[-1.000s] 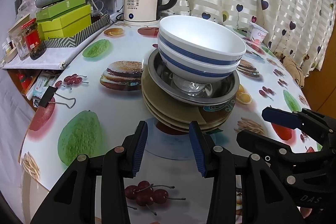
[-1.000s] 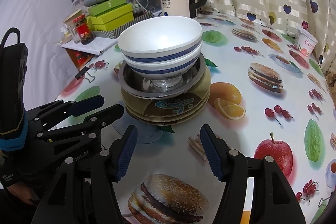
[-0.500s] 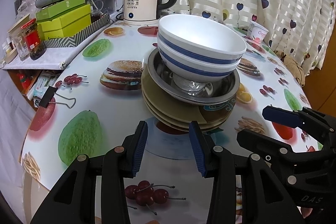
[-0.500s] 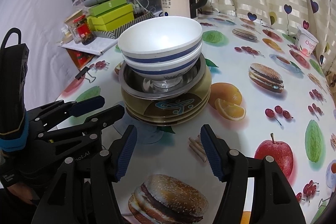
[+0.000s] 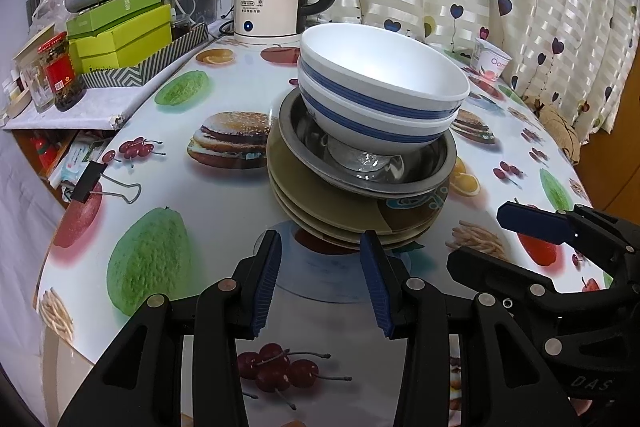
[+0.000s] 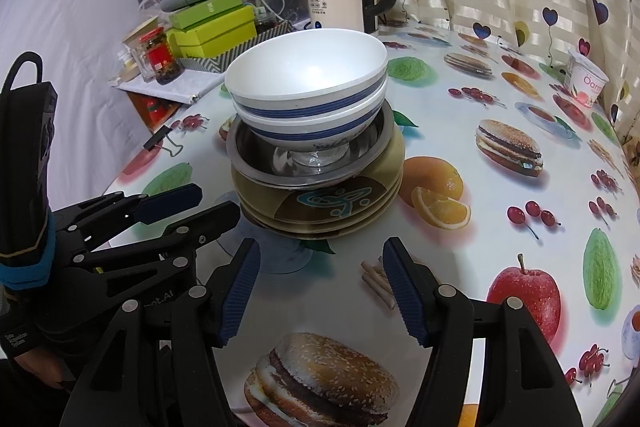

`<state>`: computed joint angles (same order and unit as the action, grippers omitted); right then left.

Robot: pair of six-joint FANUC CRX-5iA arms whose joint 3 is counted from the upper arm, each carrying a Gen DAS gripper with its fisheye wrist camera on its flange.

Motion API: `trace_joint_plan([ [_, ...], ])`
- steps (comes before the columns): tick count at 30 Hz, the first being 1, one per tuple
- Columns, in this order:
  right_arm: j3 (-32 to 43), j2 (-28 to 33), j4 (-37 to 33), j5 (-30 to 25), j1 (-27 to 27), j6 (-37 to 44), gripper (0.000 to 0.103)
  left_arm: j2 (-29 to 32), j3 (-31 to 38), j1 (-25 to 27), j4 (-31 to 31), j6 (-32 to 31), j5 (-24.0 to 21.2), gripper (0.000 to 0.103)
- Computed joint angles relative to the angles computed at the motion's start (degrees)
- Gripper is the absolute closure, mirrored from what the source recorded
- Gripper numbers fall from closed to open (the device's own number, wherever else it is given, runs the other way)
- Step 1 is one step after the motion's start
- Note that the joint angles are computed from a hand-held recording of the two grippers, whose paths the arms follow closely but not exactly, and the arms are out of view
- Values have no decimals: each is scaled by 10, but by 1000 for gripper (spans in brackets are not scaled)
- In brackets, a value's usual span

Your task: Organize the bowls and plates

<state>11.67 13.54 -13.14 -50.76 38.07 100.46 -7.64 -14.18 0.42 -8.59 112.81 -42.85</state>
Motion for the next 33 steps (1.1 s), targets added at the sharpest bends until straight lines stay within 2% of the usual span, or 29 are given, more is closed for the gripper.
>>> trace_joint_plan([
  [33, 0, 1, -2, 2, 0, 2, 38, 1, -12, 15, 39, -29, 7, 61],
])
